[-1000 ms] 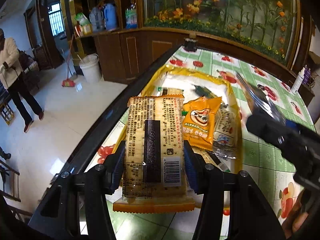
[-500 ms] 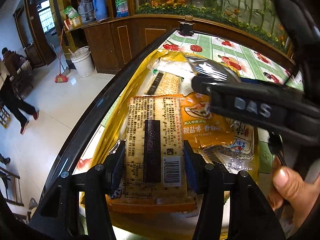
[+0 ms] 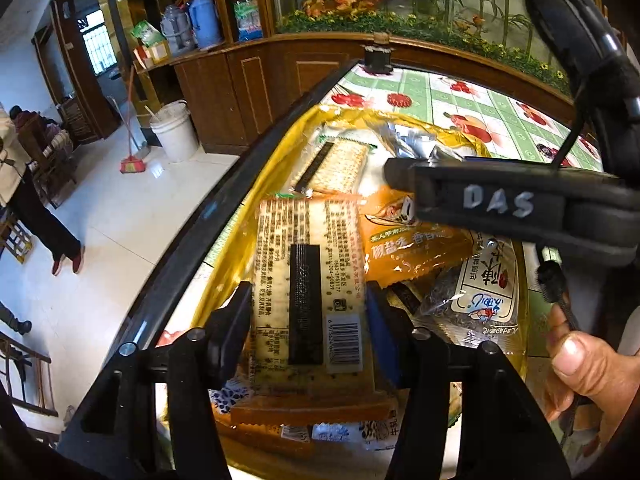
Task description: Organize snacks
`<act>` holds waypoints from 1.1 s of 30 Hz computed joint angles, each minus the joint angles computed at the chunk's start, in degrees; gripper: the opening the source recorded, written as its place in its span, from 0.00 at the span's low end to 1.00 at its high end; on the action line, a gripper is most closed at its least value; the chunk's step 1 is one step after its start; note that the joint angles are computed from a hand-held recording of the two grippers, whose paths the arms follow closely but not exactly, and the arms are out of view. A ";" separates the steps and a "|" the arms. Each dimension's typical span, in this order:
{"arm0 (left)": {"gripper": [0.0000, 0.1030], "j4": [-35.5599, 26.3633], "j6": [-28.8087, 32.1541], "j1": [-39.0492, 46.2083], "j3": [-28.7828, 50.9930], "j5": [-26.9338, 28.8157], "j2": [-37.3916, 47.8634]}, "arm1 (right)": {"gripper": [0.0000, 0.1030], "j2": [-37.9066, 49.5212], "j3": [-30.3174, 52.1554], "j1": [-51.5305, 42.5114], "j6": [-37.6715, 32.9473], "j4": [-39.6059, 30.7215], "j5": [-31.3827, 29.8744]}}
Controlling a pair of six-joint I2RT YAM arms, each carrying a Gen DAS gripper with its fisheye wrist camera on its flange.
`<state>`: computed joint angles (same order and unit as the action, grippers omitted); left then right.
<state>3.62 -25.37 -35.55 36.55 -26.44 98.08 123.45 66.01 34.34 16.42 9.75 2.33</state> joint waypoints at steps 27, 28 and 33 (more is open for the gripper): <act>0.64 -19.99 -15.53 -17.43 -10.15 -10.42 -26.97 | 0.83 -30.84 -33.86 5.75 8.41 12.37 -1.82; 0.64 -21.37 -16.78 -18.90 -10.65 -11.33 -28.36 | 0.83 -32.82 -35.88 6.26 8.71 12.41 -1.73; 0.65 -29.02 -23.96 -26.28 -11.16 -15.04 -33.18 | 0.84 -42.82 -44.25 10.83 8.36 10.10 0.72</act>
